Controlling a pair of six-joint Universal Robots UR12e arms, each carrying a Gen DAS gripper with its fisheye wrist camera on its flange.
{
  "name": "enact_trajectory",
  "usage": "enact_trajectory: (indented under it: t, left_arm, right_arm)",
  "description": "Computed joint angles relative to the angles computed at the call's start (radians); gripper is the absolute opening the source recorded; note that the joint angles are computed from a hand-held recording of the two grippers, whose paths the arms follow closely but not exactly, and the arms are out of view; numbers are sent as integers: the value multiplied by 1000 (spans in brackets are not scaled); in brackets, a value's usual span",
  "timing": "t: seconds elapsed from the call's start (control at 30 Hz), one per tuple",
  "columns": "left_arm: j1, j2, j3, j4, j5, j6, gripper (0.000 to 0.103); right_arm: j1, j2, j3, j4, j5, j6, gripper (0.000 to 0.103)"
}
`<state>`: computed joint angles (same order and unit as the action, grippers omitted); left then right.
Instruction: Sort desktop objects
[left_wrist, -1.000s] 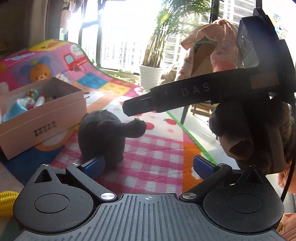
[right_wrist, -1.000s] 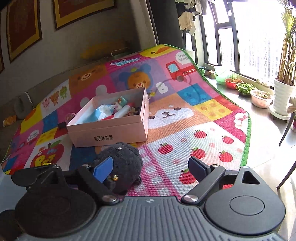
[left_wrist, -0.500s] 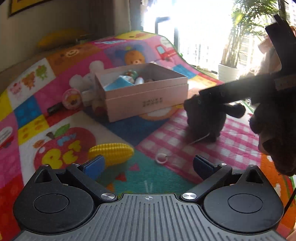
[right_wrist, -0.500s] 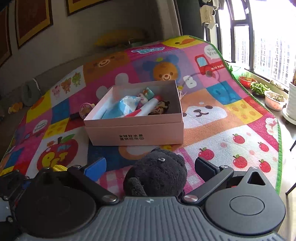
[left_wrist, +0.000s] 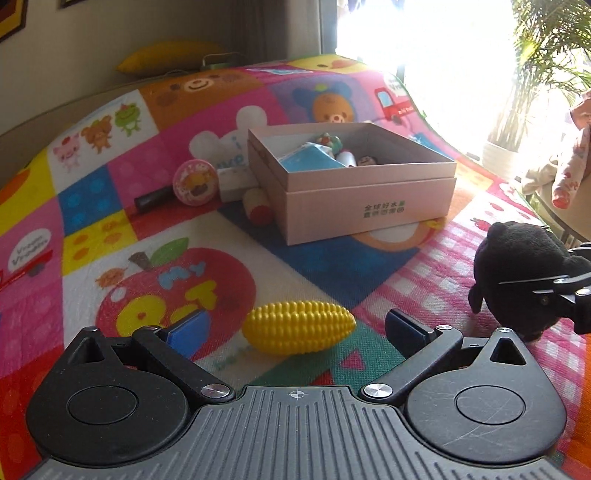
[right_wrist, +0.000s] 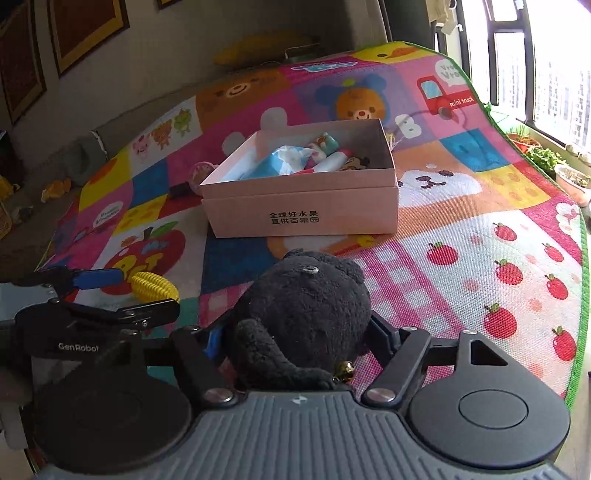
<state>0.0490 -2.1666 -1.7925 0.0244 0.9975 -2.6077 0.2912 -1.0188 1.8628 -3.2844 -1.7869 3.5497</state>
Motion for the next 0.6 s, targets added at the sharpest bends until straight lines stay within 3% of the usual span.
enact_trajectory:
  t: [0.13,0.27,0.6]
  left_arm:
    - [-10,-4,4,6,19,-4,102]
    - [-14,-1,4,-12,39,9,77]
    - [-5,16,-19,-29,27,28,73]
  right_arm:
    - [0,-11,14,6,12,5,73]
    - [2,-15,21,7,16,2,73]
    - [17,-13,21,9,-7,-24,73]
